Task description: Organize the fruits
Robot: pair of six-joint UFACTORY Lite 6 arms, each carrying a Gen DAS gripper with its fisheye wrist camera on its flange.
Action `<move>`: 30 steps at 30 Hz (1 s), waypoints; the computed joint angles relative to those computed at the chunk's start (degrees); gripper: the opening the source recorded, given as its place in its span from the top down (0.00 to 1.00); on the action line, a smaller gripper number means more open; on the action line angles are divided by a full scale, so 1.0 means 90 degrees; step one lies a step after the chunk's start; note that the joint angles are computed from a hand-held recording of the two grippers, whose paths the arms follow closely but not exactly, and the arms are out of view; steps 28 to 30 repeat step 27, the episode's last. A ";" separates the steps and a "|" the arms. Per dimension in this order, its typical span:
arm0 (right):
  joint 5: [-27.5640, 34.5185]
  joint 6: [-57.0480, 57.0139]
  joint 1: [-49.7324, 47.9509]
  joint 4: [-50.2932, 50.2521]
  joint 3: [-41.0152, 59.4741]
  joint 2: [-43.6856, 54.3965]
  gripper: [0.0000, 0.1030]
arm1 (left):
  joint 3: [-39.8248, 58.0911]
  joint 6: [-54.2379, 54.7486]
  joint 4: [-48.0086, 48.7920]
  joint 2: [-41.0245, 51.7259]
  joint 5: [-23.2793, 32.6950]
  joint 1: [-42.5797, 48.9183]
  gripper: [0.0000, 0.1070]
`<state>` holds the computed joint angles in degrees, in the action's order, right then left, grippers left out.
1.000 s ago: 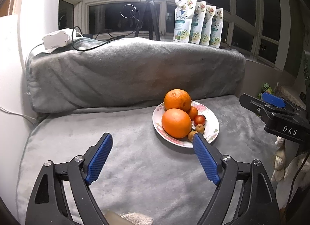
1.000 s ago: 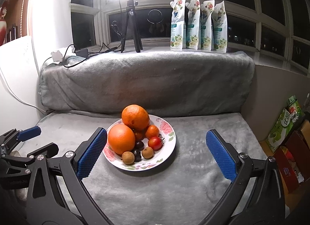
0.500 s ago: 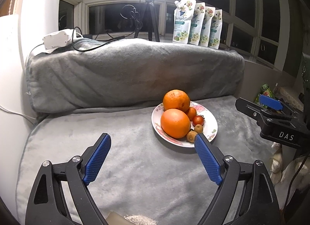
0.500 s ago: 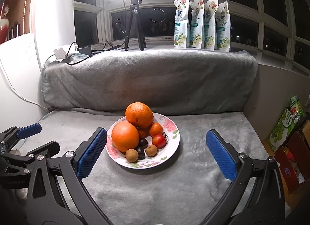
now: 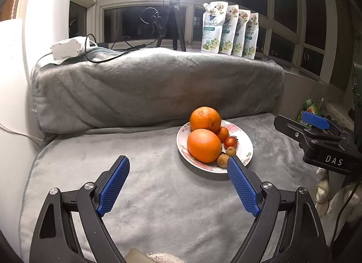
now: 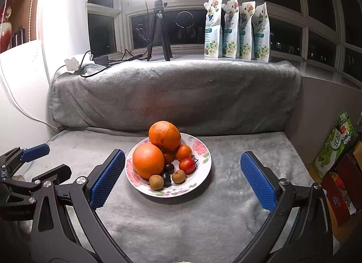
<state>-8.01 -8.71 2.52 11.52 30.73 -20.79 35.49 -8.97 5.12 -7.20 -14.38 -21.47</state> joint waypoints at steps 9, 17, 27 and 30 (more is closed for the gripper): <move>-0.0013 -0.0493 0.0070 0.0536 -0.0028 -0.0031 0.00 | -0.0001 -0.0080 0.0122 -0.0012 -0.0018 0.0037 0.18; -0.0022 -0.0624 0.0109 0.0677 -0.0025 -0.0015 0.00 | -0.0013 -0.0023 0.0056 -0.0013 -0.0026 0.0023 0.18; -0.0083 -0.0287 0.0142 0.0355 0.0002 0.0142 0.00 | -0.0062 0.0085 0.0004 -0.0018 -0.0111 0.0022 0.18; -0.0083 -0.0287 0.0142 0.0355 0.0002 0.0142 0.00 | -0.0062 0.0085 0.0004 -0.0018 -0.0111 0.0022 0.18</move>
